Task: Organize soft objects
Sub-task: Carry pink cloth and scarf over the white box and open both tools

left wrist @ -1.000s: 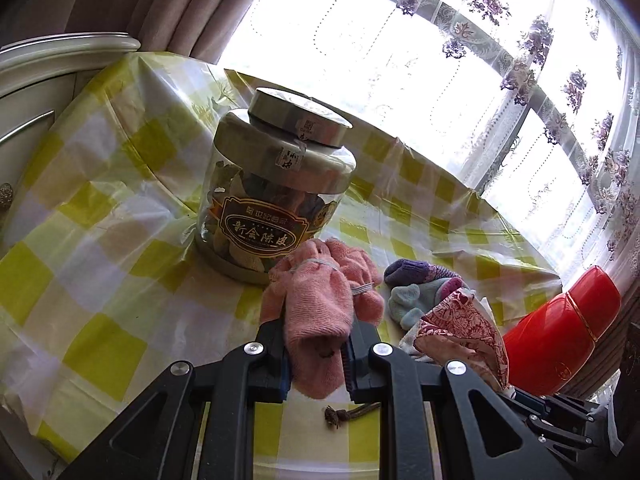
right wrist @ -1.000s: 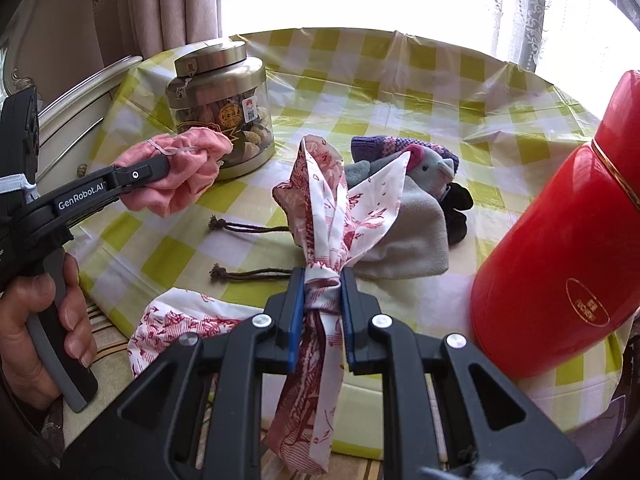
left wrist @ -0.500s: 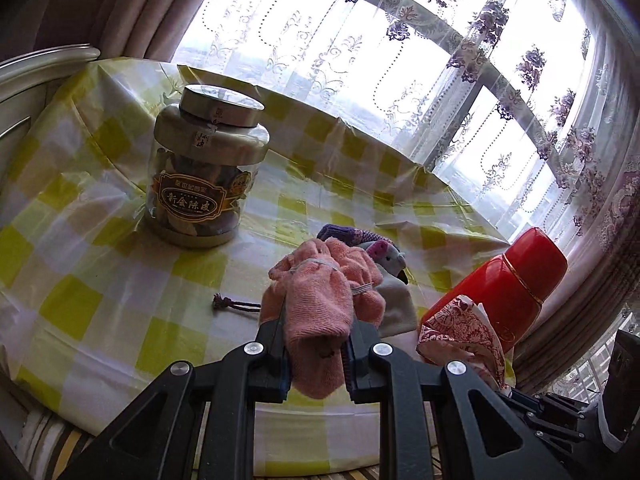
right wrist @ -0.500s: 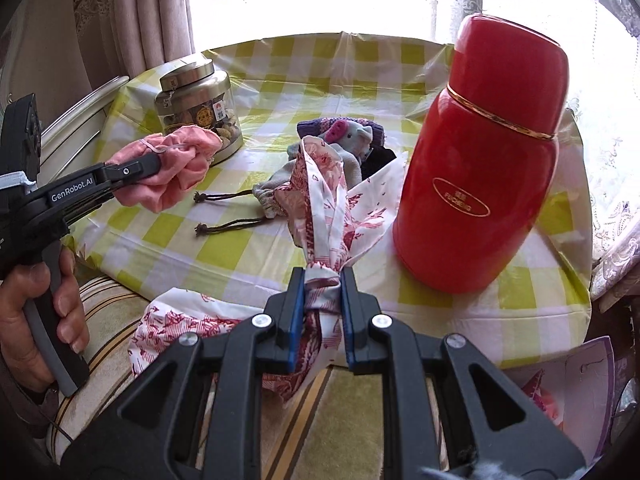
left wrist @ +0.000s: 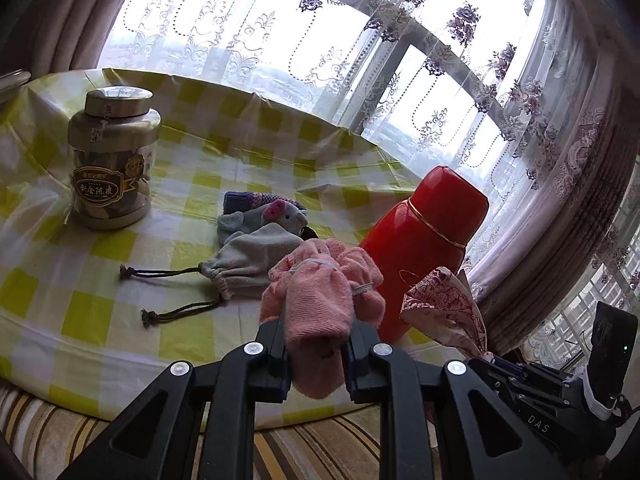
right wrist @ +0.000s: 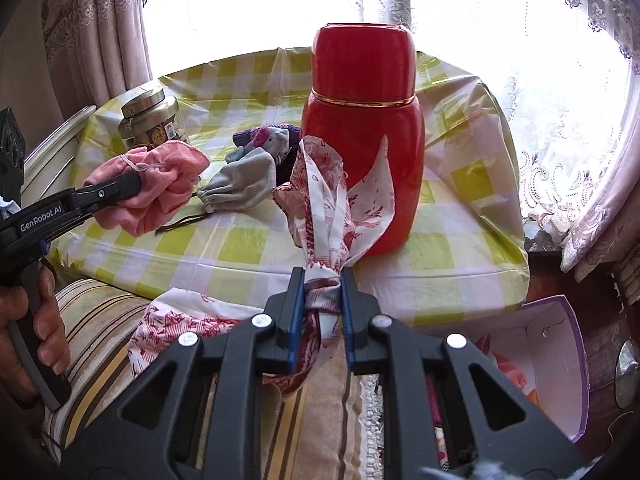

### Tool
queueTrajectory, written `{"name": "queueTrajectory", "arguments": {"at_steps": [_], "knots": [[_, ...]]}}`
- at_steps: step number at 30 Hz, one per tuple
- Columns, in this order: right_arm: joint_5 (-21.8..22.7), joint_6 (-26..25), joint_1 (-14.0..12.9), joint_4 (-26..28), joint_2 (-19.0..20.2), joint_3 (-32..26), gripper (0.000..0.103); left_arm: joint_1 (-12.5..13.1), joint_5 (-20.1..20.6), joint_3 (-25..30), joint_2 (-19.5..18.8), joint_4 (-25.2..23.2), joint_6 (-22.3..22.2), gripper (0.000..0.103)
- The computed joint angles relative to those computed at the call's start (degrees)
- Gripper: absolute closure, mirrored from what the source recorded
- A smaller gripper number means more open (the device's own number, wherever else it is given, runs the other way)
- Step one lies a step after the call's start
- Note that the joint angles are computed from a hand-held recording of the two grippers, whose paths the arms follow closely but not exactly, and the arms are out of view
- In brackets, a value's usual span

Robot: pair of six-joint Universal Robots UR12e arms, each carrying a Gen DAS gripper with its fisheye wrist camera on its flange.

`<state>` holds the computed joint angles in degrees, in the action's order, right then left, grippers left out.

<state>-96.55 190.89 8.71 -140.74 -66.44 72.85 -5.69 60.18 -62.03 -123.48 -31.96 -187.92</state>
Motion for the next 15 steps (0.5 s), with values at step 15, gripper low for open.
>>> {"name": "queueTrajectory", "arguments": {"at_steps": [15], "knots": [[-7.82, 8.04, -4.93, -1.07, -7.95, 10.46, 0.083, -3.36, -4.52, 1.74, 0.02, -5.1, 7.37, 0.083]]}}
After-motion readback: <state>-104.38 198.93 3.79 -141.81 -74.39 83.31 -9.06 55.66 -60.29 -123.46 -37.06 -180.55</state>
